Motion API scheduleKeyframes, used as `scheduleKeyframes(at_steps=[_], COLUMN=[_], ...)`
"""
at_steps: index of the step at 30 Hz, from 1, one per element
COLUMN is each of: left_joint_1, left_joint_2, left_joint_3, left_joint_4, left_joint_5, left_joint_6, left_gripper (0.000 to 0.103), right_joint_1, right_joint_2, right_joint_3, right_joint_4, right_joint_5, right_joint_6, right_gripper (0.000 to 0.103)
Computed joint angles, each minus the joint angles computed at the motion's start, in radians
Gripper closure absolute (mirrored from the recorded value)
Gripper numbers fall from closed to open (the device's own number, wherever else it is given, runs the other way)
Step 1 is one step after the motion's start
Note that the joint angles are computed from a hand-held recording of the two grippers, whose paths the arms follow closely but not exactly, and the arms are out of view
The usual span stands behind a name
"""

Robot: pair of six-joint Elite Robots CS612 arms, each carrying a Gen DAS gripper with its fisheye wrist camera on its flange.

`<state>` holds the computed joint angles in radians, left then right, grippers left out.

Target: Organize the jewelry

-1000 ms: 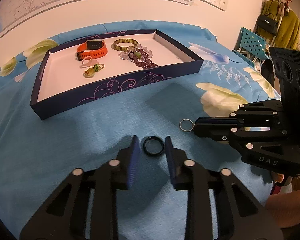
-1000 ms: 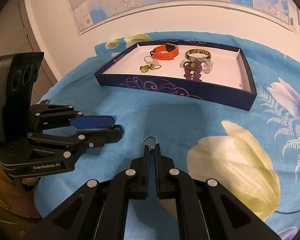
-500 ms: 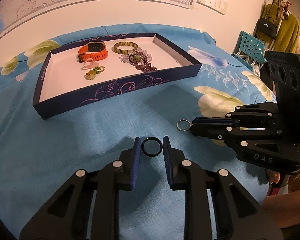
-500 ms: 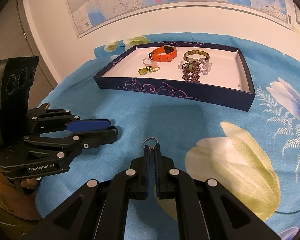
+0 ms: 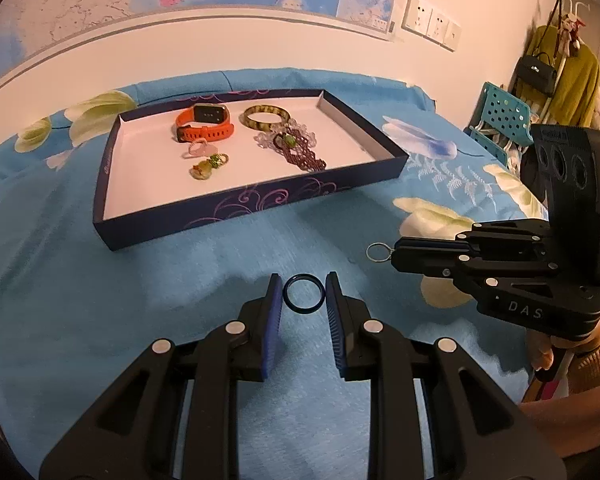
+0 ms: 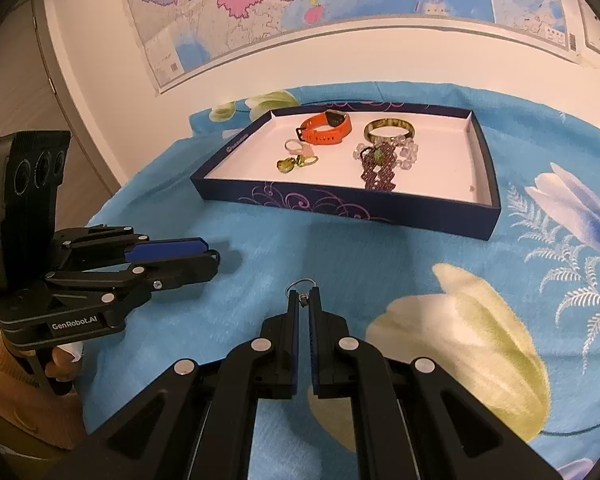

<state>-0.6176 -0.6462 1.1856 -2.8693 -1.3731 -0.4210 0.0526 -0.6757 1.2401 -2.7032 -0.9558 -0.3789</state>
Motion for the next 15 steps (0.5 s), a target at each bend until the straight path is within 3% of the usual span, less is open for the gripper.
scheduleKeyframes(at_steps=[15], left_joint_1=[0.005], left_joint_2=[-0.007], left_joint_3=[-0.001], left_joint_4=[-0.04], left_joint_5=[0.028], left_joint_6=[-0.001], left_gripper=[0.081], right_joint_1=[-0.002], right_joint_2=[0.008], right_joint_3=[-0.02], right_joint_4=[-0.06], right_joint_5=[0.031], right_joint_6=[0.044], right_gripper=[0.099])
